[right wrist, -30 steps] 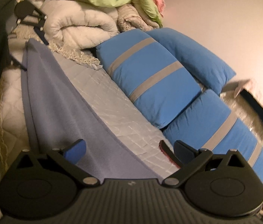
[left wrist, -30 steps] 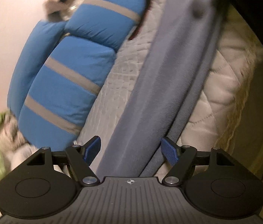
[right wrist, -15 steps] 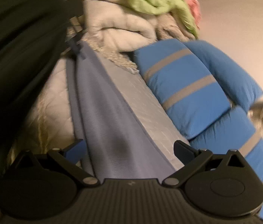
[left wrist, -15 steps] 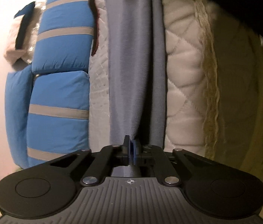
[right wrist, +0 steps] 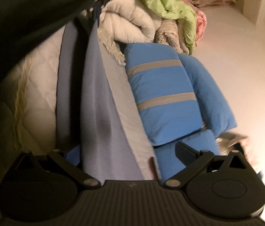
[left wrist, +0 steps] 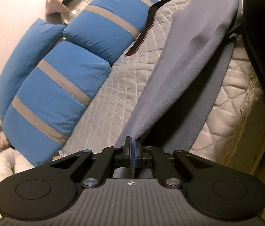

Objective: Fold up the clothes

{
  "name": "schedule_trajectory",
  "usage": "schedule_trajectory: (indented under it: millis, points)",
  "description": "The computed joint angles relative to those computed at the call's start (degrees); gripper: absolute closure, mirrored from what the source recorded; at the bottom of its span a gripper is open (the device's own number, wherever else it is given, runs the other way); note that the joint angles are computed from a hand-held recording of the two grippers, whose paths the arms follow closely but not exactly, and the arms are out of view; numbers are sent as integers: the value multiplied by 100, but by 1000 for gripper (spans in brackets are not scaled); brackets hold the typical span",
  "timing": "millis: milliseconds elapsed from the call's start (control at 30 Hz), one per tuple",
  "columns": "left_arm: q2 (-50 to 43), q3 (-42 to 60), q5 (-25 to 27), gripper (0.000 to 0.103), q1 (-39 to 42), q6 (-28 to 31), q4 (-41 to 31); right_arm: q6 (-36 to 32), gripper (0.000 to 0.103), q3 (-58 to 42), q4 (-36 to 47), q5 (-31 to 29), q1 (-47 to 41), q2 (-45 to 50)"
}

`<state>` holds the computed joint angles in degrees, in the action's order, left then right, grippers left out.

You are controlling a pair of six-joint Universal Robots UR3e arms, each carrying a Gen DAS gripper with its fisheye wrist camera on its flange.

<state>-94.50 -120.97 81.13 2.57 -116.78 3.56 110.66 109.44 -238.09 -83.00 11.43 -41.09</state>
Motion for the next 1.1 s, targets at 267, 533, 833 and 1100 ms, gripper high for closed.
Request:
schedule_trajectory:
  millis: [267, 533, 833, 1100]
  points:
    - [106, -537, 46, 100, 32, 432, 227, -750, 75, 677, 536, 458, -165, -493]
    - [-139, -1157, 184, 100, -2, 1099, 1079, -667, 100, 1375, 1504, 891, -373, -1292]
    - [-888, -1144, 831, 100, -347, 1516, 2071, 34, 101, 1557, 2490, 1233, -608, -1915]
    - [-613, -1275, 1188, 97, -402, 566, 1928, 43, 101, 1740, 3033, 1608, -873, -2337]
